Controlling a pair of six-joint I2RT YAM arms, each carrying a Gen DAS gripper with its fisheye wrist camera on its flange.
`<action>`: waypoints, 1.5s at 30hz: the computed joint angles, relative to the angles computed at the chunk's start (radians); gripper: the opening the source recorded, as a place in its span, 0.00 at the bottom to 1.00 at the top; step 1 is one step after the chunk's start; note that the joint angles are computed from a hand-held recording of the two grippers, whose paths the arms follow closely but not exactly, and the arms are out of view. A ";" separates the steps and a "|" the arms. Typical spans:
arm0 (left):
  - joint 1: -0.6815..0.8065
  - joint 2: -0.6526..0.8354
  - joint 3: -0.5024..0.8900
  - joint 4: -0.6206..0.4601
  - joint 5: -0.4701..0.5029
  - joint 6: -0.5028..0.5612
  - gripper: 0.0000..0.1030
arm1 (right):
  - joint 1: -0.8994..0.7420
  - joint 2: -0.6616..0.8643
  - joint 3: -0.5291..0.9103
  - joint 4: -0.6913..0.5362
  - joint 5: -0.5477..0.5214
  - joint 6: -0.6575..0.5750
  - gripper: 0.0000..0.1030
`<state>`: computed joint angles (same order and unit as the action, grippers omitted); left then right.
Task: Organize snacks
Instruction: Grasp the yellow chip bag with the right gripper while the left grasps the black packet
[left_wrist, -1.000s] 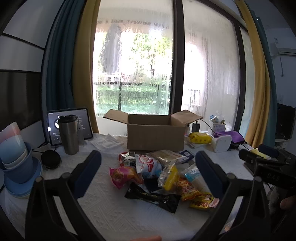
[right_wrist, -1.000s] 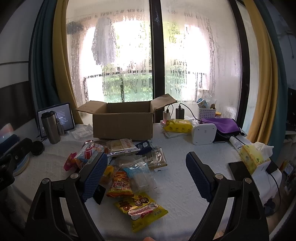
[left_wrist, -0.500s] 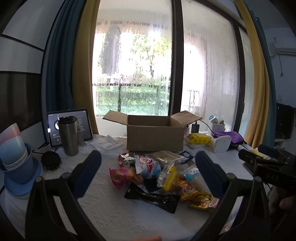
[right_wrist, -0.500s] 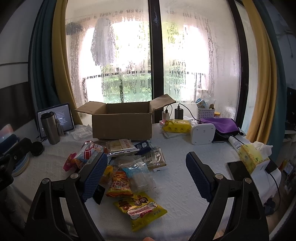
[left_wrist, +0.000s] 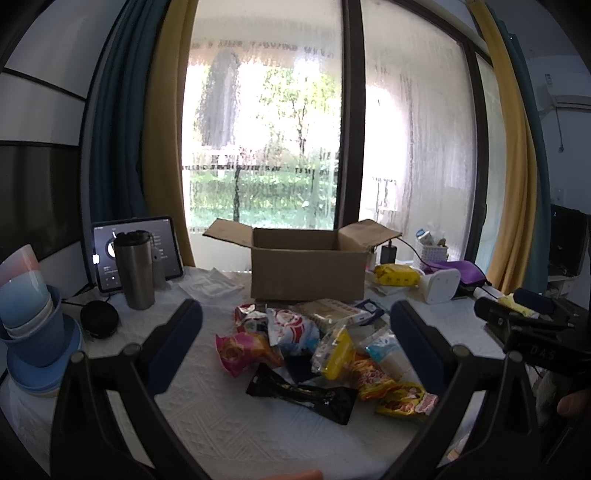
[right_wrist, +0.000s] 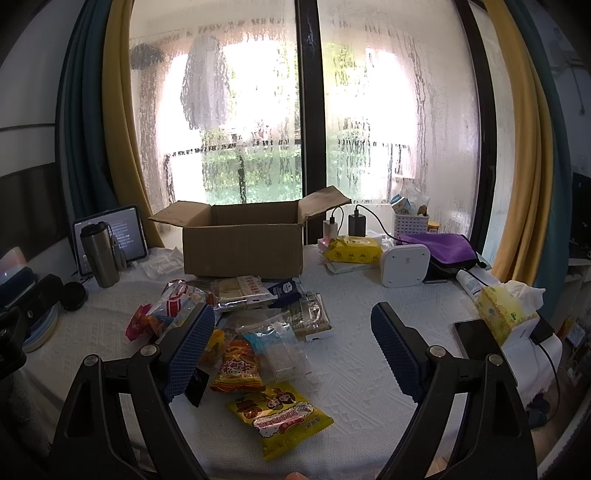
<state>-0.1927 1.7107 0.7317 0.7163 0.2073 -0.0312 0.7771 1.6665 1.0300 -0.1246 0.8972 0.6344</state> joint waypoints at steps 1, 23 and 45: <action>-0.001 0.004 0.004 -0.005 0.000 0.001 0.99 | -0.001 -0.001 -0.002 -0.001 -0.002 0.003 0.87; -0.057 0.420 0.437 -0.437 0.020 0.012 0.99 | -0.188 0.193 -0.055 0.086 -0.353 0.031 0.87; -0.095 0.721 0.863 -0.829 -0.018 -0.115 0.97 | -0.271 0.326 -0.084 0.254 -0.711 -0.151 0.87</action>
